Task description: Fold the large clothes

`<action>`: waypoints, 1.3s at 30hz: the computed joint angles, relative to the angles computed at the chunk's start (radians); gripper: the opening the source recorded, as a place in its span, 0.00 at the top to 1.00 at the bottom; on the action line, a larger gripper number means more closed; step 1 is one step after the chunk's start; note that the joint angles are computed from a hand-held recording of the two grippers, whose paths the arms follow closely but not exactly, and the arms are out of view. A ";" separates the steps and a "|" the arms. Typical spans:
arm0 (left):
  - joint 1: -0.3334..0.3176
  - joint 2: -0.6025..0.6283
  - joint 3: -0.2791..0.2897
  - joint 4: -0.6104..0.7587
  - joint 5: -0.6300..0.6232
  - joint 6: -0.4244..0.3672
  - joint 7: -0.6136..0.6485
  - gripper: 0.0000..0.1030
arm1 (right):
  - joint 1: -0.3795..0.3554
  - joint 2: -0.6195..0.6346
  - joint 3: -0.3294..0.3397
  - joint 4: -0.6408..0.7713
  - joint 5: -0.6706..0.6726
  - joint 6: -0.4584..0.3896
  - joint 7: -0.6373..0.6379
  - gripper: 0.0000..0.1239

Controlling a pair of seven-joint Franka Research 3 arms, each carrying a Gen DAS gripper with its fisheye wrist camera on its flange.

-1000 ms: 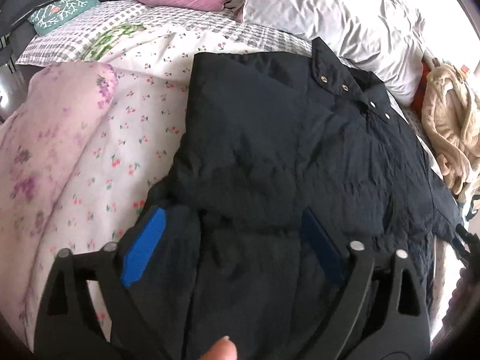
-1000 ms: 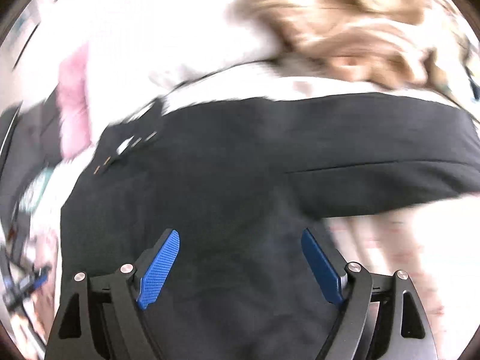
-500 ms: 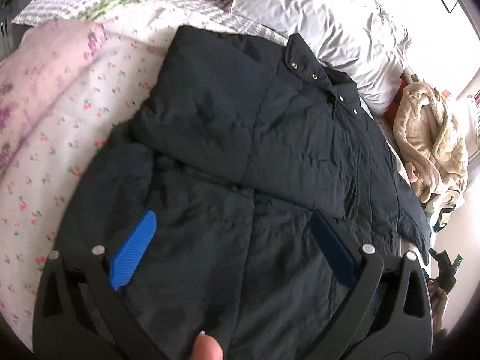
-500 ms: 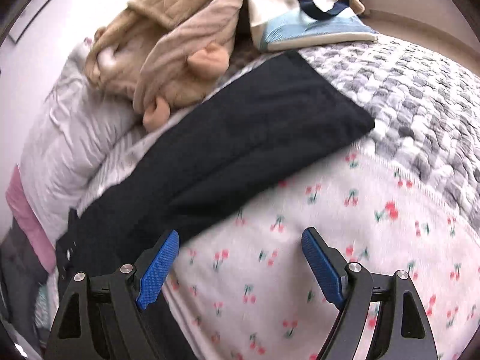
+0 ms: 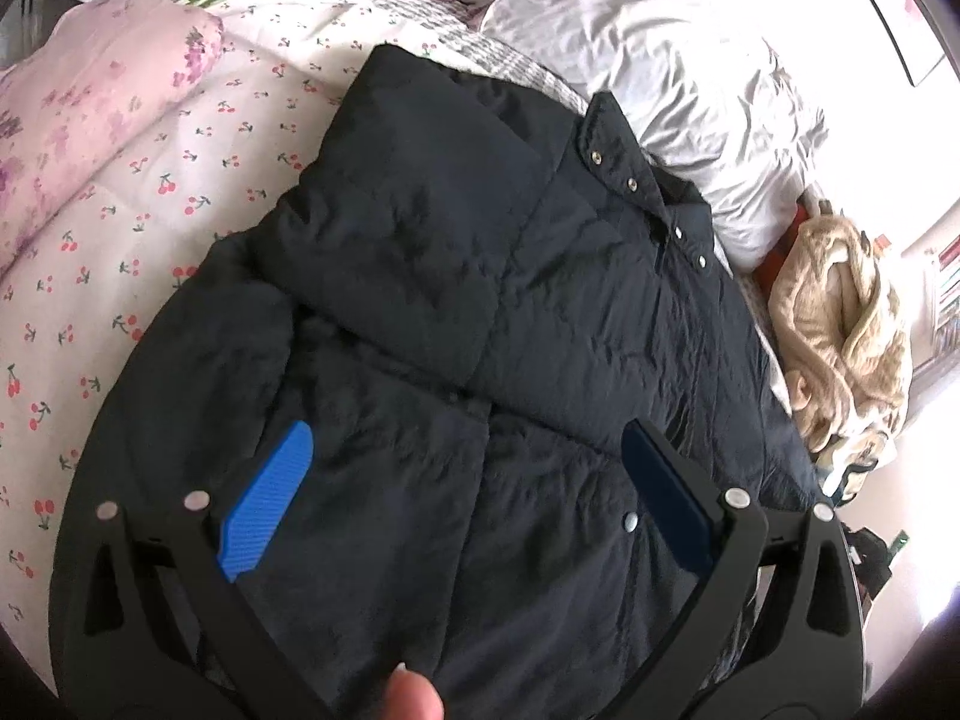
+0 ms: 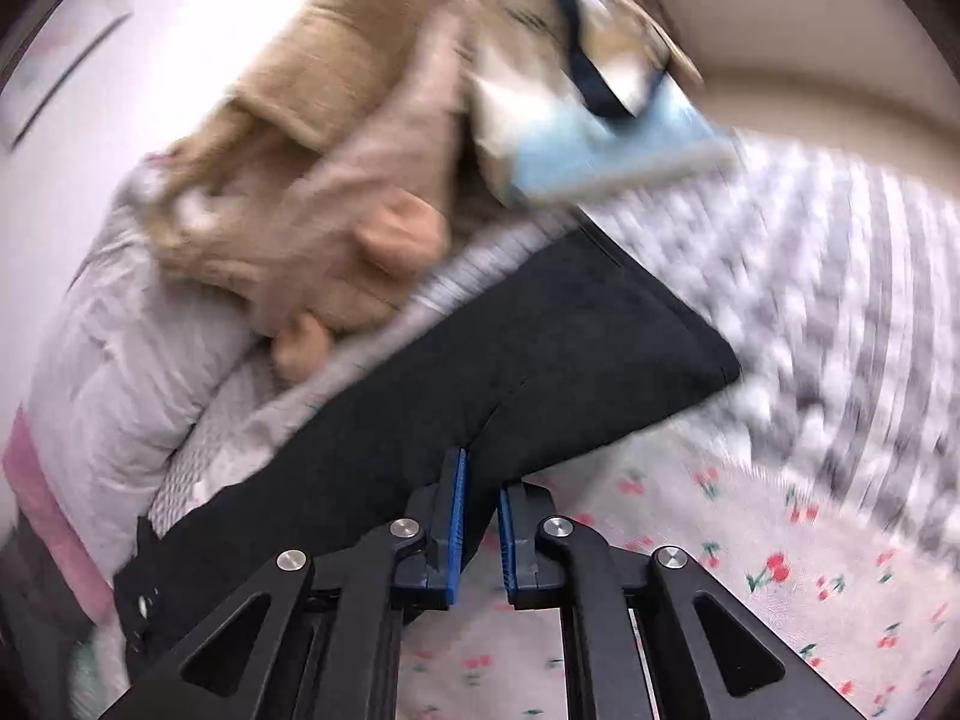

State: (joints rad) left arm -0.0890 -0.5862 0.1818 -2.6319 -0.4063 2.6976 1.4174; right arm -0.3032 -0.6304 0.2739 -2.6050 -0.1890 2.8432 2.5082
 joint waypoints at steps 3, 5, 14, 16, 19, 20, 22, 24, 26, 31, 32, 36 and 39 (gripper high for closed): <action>-0.009 -0.001 0.010 0.007 -0.017 -0.007 0.000 0.01 | -0.022 -0.028 0.084 0.067 -0.079 -0.015 -0.012 0.94; -0.012 -0.003 0.014 0.010 -0.029 -0.013 0.002 0.01 | -0.013 -0.023 0.128 0.128 -0.122 -0.010 -0.031 0.94; 0.011 -0.024 -0.011 0.013 0.013 -0.019 0.001 0.01 | 0.115 0.179 0.292 0.400 -0.282 -0.047 -0.111 0.94; 0.016 -0.023 -0.015 0.016 0.032 -0.024 0.005 0.01 | 0.166 0.264 0.318 0.457 -0.320 -0.072 -0.146 0.94; 0.021 -0.021 -0.014 0.021 0.047 -0.033 0.005 0.01 | 0.241 0.433 0.372 0.556 -0.382 -0.137 -0.209 0.93; 0.023 -0.021 -0.012 0.023 0.050 -0.037 0.005 0.01 | 0.271 0.481 0.373 0.581 -0.394 -0.159 -0.225 0.93; 0.027 -0.021 -0.012 0.023 0.054 -0.041 0.004 0.01 | 0.317 0.618 0.404 0.657 -0.424 -0.242 -0.268 0.92; 0.026 -0.019 -0.007 0.027 0.055 -0.051 0.011 0.01 | 0.380 0.739 0.409 0.720 -0.506 -0.342 -0.254 0.91; 0.028 -0.007 -0.008 0.039 0.064 -0.074 0.022 0.01 | 0.446 0.856 0.390 0.779 -0.551 -0.422 -0.251 0.90; 0.049 0.018 -0.037 0.056 0.102 -0.108 0.031 0.01 | 0.503 0.967 0.328 0.812 -0.465 -0.464 -0.250 0.86; 0.049 0.020 -0.041 0.058 0.106 -0.110 0.037 0.01 | 0.493 0.953 0.323 0.792 -0.429 -0.422 -0.252 0.85; 0.034 0.030 -0.048 0.060 0.111 -0.095 0.072 0.01 | 0.383 0.860 0.379 0.689 -0.108 -0.271 -0.439 0.45; -0.041 0.060 -0.006 0.084 0.022 -0.090 0.143 0.01 | 0.336 0.722 0.390 0.562 0.084 -0.156 -0.554 0.40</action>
State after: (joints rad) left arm -0.1297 -0.5264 0.1754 -2.5483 -0.3845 2.6073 1.5604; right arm 0.0332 0.0917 0.6634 -2.0428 -0.1048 2.6875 1.9539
